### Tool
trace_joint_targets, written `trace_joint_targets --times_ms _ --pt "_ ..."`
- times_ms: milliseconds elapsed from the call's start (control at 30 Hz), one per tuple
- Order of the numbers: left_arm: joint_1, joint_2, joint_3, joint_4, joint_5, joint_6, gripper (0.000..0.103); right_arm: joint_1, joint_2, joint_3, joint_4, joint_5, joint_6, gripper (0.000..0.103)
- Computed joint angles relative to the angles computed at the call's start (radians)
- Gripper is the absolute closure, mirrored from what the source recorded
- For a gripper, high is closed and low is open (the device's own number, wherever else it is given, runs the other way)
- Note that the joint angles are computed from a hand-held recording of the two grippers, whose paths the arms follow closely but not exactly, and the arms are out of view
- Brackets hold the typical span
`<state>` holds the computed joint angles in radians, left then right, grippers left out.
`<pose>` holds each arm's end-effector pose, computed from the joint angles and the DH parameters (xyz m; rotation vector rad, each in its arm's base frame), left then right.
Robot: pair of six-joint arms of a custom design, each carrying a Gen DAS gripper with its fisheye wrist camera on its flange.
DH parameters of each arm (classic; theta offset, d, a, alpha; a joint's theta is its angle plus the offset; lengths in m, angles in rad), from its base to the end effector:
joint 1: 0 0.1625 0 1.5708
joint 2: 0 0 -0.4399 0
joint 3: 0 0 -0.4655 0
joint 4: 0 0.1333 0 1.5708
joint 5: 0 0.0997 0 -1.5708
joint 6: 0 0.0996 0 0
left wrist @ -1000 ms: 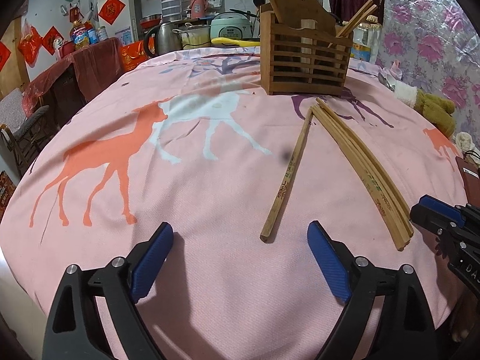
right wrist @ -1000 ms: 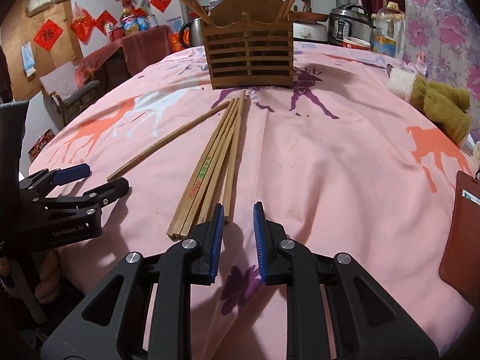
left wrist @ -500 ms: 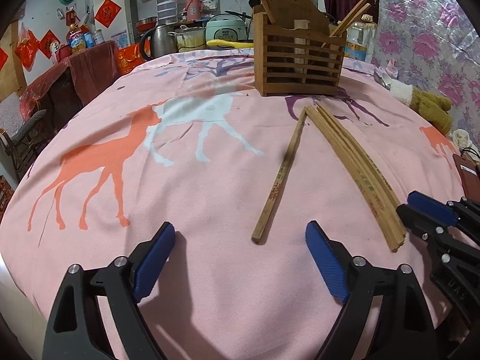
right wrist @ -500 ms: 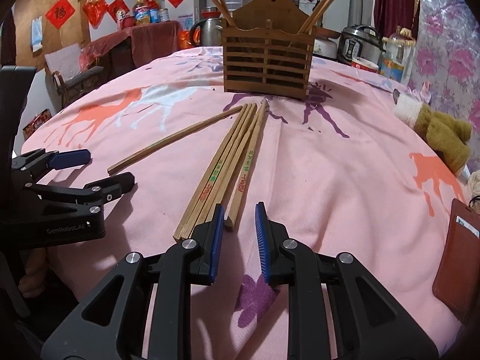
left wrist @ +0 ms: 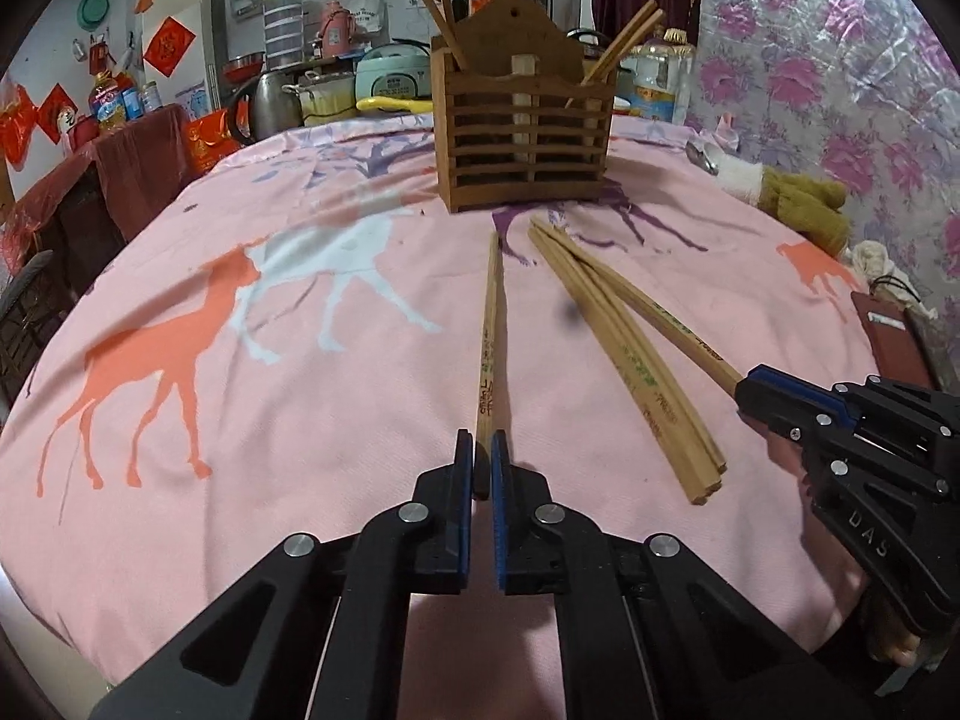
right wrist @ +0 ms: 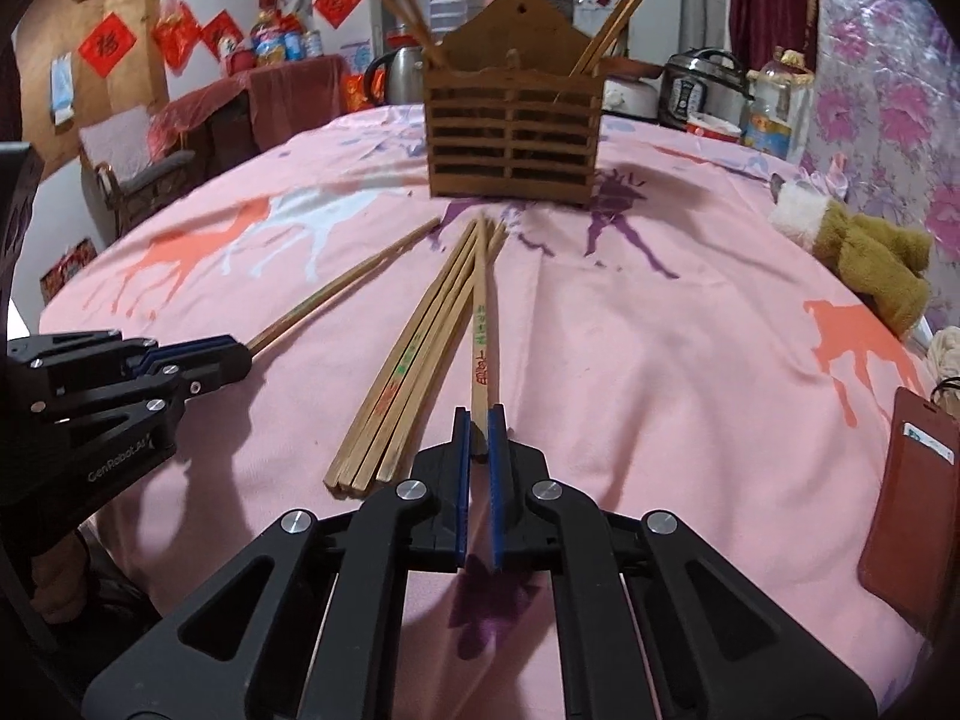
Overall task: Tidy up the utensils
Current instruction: 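Lift both held chopsticks up and carry them into the wooden holder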
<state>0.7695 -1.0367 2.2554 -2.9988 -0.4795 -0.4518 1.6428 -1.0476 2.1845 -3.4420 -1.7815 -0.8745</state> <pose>-0.1988 -0.5012 0.0800 0.2427 2.1765 -0.9640 0.1521 -0.5452 0.1157 1.0716 -2.3205 0.7987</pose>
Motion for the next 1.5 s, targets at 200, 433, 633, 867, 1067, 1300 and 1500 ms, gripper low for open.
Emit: trace_joint_targets --times_ms 200,433,633,867,1067,1300,1500 --pt "-0.025 -0.022 0.0 0.009 0.021 -0.01 0.097 0.004 -0.032 0.003 -0.013 0.04 0.02 0.097" --pt "-0.041 -0.043 -0.02 0.019 0.042 0.009 0.097 0.02 -0.071 -0.02 0.0 0.09 0.068 0.097" --pt "-0.059 -0.052 -0.056 -0.001 0.07 0.081 0.097 0.038 -0.091 -0.046 0.007 0.122 0.098 0.097" --pt "-0.079 -0.062 -0.121 -0.018 0.073 0.182 0.097 0.06 -0.113 -0.083 0.044 0.151 0.138 0.097" --pt "-0.078 -0.077 -0.164 0.011 0.045 0.21 0.097 0.071 -0.122 -0.108 0.068 0.171 0.153 0.097" --pt "-0.049 -0.1 -0.088 0.112 -0.03 0.084 0.073 0.062 -0.125 -0.1 0.074 0.178 0.159 0.097" --pt "0.004 -0.101 -0.019 0.196 -0.114 -0.052 0.069 0.061 -0.126 -0.098 0.074 0.177 0.158 0.097"
